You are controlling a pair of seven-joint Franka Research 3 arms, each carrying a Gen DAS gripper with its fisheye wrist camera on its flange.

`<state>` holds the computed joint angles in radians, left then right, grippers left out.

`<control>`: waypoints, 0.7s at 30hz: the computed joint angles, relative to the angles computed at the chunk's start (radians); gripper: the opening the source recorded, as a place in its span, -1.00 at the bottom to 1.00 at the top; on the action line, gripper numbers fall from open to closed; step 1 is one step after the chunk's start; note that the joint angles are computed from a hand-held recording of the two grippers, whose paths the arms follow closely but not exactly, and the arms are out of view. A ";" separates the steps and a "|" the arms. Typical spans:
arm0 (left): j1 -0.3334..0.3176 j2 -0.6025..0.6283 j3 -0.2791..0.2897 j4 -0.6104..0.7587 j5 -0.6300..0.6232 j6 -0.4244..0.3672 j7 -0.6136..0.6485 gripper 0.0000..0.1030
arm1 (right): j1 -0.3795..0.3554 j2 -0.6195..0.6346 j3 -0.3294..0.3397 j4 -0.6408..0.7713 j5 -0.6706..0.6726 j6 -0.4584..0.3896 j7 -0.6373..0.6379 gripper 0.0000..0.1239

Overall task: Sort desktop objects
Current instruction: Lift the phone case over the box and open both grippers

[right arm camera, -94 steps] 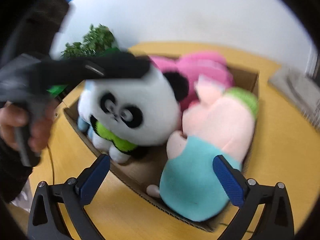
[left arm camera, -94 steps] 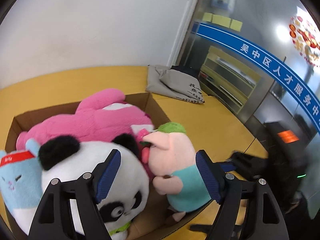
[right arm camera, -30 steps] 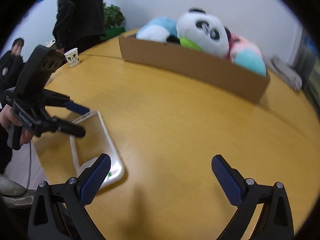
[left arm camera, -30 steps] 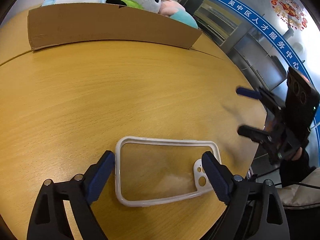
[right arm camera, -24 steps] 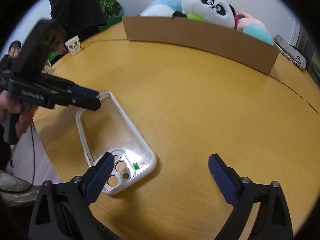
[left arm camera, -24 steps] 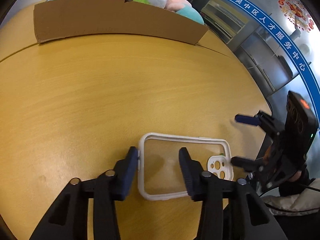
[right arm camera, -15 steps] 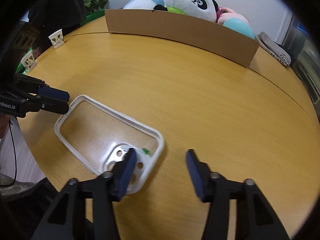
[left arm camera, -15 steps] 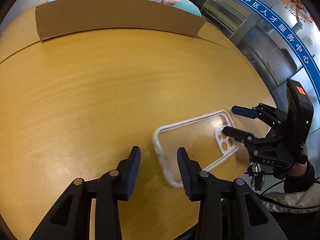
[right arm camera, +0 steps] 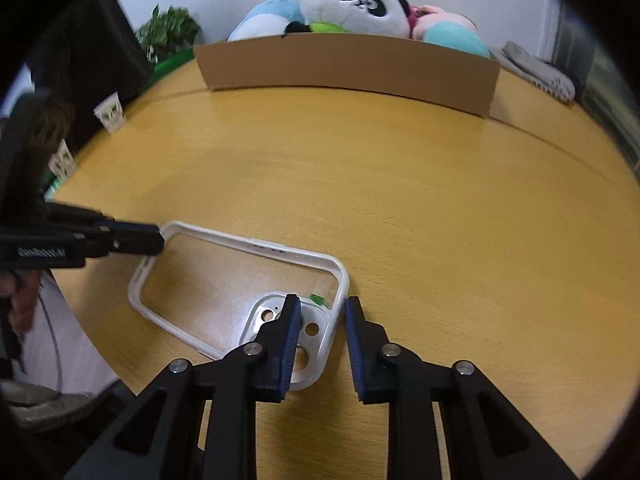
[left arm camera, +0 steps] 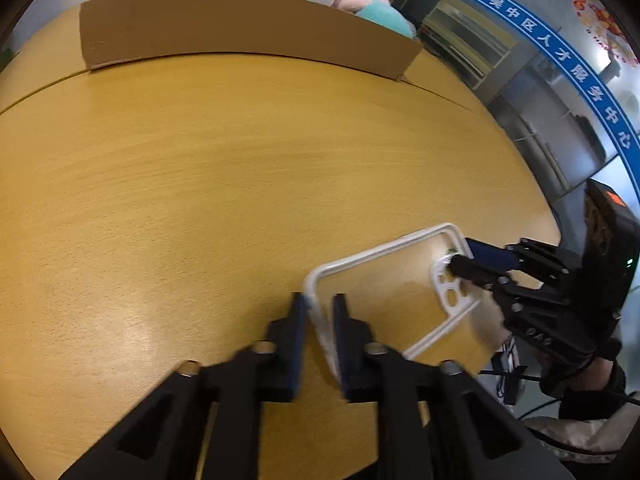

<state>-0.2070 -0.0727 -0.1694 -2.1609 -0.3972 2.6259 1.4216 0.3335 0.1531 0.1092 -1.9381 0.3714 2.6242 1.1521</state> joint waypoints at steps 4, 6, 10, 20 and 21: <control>0.001 0.000 0.002 -0.008 -0.013 0.017 0.009 -0.82 | -0.008 0.007 0.005 -0.003 0.040 0.021 -0.029 -0.71; 0.004 0.002 0.001 -0.007 0.004 0.021 -0.001 -0.82 | -0.002 0.008 0.006 -0.009 0.030 0.047 -0.036 -0.72; 0.010 0.010 0.000 -0.002 0.030 0.027 -0.021 -0.82 | -0.002 0.012 0.013 -0.016 0.048 0.093 -0.062 -0.77; 0.035 -0.013 0.012 0.032 0.164 0.094 -0.090 -0.90 | -0.005 0.062 0.046 0.095 0.112 0.268 -0.166 -0.91; 0.041 -0.013 0.015 0.050 0.187 0.101 -0.095 -0.90 | -0.008 0.075 0.054 0.125 0.122 0.286 -0.185 -0.91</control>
